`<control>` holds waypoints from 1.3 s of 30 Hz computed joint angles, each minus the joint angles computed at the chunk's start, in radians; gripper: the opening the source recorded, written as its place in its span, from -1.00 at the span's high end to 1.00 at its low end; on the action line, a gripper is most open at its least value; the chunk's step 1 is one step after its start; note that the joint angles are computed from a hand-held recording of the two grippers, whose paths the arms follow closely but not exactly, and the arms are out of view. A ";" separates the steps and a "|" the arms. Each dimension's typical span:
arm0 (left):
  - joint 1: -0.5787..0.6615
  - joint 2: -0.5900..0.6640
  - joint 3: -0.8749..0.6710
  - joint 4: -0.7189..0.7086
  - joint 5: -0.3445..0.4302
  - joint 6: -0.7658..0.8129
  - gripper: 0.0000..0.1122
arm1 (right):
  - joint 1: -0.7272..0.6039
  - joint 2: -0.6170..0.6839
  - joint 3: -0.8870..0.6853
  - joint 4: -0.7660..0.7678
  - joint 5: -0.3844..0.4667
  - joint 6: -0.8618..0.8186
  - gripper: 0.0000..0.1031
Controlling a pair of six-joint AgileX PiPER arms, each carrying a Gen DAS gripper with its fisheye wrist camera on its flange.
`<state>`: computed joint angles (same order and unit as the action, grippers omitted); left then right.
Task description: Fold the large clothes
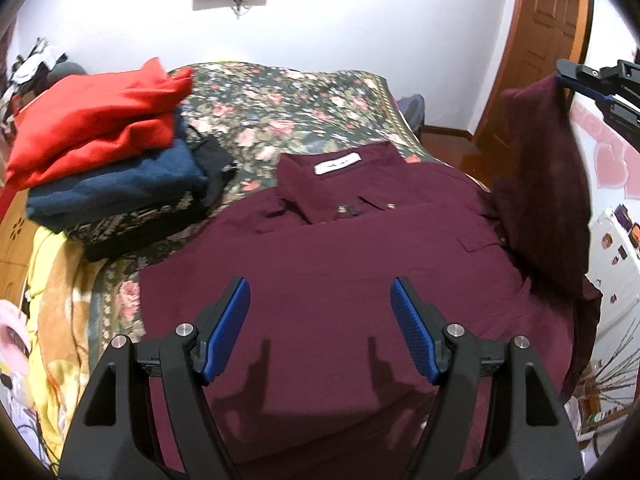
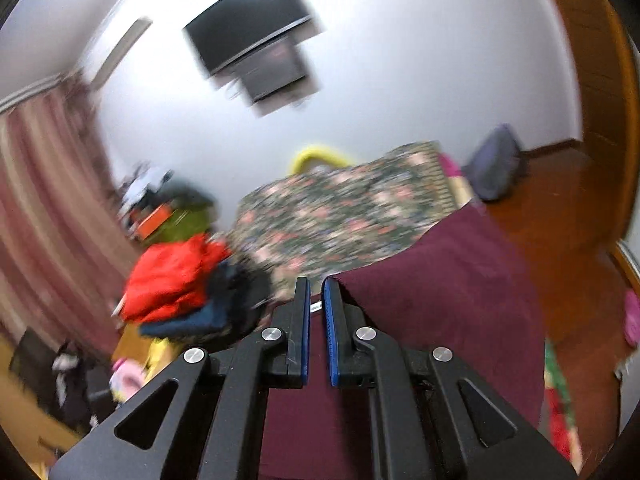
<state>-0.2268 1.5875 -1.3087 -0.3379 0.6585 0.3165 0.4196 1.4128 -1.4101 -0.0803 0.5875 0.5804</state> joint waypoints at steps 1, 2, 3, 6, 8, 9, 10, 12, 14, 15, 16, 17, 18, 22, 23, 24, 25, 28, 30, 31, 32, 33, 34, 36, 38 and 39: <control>0.016 -0.006 0.008 -0.015 -0.001 0.015 -0.27 | 0.025 0.030 -0.022 0.051 0.004 -0.047 0.88; 0.038 -0.011 0.016 -0.036 0.000 0.036 -0.27 | 0.053 0.057 -0.039 0.066 0.010 -0.063 0.88; 0.065 -0.015 0.026 -0.059 0.003 0.059 -0.27 | 0.093 0.088 -0.052 0.051 0.012 -0.056 0.88; 0.124 -0.017 0.040 -0.096 0.020 0.098 -0.28 | 0.170 0.188 -0.087 0.042 0.037 -0.043 0.88; 0.150 -0.015 0.044 -0.112 0.032 0.119 -0.28 | 0.198 0.248 -0.111 0.062 0.063 -0.035 0.88; 0.161 -0.014 0.045 -0.115 0.039 0.130 -0.28 | 0.207 0.266 -0.111 0.063 0.075 -0.027 0.88; 0.166 -0.016 0.047 -0.113 0.040 0.137 -0.28 | 0.202 0.280 -0.118 0.067 0.091 -0.029 0.88; 0.165 -0.020 0.048 -0.100 0.034 0.142 -0.27 | 0.204 0.256 -0.074 0.023 0.097 0.008 0.88; 0.154 -0.015 0.034 -0.085 0.034 0.137 -0.28 | 0.204 0.237 -0.068 -0.047 0.121 0.060 0.88; 0.142 -0.008 0.020 -0.074 0.035 0.128 -0.28 | 0.195 0.211 -0.050 -0.081 0.128 0.082 0.87; 0.132 -0.002 0.009 -0.063 0.034 0.120 -0.28 | 0.196 0.200 -0.047 -0.111 0.137 0.108 0.87; 0.112 0.007 -0.010 -0.043 0.033 0.104 -0.28 | 0.189 0.177 -0.033 -0.148 0.149 0.135 0.86; 0.089 0.017 -0.032 -0.021 0.033 0.088 -0.28 | 0.187 0.159 -0.022 -0.178 0.158 0.158 0.84; -0.016 0.059 -0.123 0.073 0.036 0.032 -0.28 | 0.160 0.059 0.069 -0.299 0.177 0.259 0.35; -0.048 0.074 -0.152 0.101 0.036 0.018 -0.28 | 0.154 0.029 0.099 -0.346 0.187 0.298 0.15; -0.071 0.087 -0.177 0.115 0.040 0.014 -0.29 | 0.155 0.009 0.120 -0.385 0.198 0.332 0.10; -0.099 0.108 -0.212 0.130 0.048 0.007 -0.37 | 0.149 -0.014 0.142 -0.419 0.210 0.362 0.03; -0.179 0.177 -0.318 0.169 0.078 -0.012 -0.46 | 0.112 -0.085 0.211 -0.456 0.243 0.404 -0.02; -0.238 0.225 -0.386 0.227 0.095 -0.036 -0.46 | 0.083 -0.130 0.264 -0.474 0.261 0.436 -0.02; -0.271 0.253 -0.422 0.258 0.102 -0.045 -0.46 | 0.069 -0.145 0.283 -0.473 0.264 0.441 -0.03; -0.297 0.278 -0.454 0.278 0.109 -0.044 -0.46 | 0.055 -0.161 0.304 -0.467 0.264 0.444 -0.03; -0.329 0.312 -0.497 0.302 0.122 -0.040 -0.46 | 0.036 -0.179 0.331 -0.455 0.261 0.447 -0.03; -0.356 0.344 -0.537 0.326 0.136 -0.041 -0.46 | 0.017 -0.195 0.354 -0.439 0.254 0.444 -0.03; -0.401 0.405 -0.617 0.359 0.170 -0.029 -0.46 | -0.026 -0.217 0.393 -0.392 0.236 0.425 -0.04; -0.433 0.473 -0.711 0.360 0.225 -0.001 -0.46 | -0.064 -0.237 0.433 -0.349 0.217 0.411 -0.04; -0.444 0.520 -0.785 0.339 0.281 0.025 -0.46 | -0.077 -0.249 0.452 -0.334 0.209 0.407 -0.04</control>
